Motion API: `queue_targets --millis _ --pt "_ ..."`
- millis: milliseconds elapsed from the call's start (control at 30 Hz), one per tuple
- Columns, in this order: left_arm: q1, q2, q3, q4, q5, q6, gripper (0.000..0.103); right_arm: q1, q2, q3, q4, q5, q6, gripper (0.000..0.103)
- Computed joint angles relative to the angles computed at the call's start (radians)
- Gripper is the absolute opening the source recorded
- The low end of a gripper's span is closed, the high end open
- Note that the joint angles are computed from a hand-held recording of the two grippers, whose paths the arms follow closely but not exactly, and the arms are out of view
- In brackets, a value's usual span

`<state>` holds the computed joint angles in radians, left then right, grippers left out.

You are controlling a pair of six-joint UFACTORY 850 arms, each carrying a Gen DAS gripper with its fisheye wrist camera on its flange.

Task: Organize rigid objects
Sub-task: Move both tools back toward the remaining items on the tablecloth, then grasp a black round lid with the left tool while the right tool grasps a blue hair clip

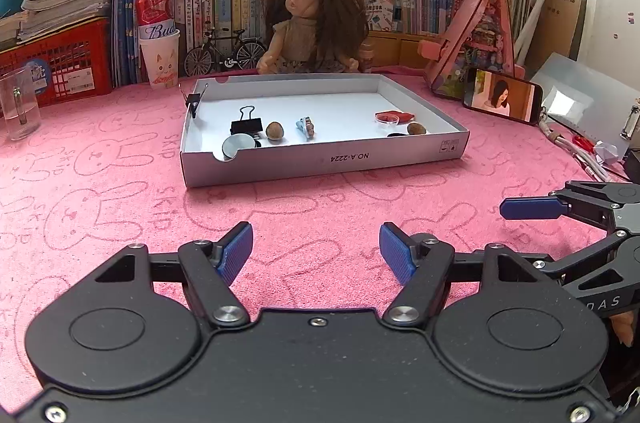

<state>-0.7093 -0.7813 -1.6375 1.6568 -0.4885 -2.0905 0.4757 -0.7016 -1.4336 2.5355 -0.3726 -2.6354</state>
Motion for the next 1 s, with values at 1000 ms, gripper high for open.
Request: queue_targets --millis 1000 --pt "0.010 -0.063 -0.106 -0.065 0.178 0.083 0.052 0.032 -0.042 -0.037 -0.137 -0.045 0.075 0.084"
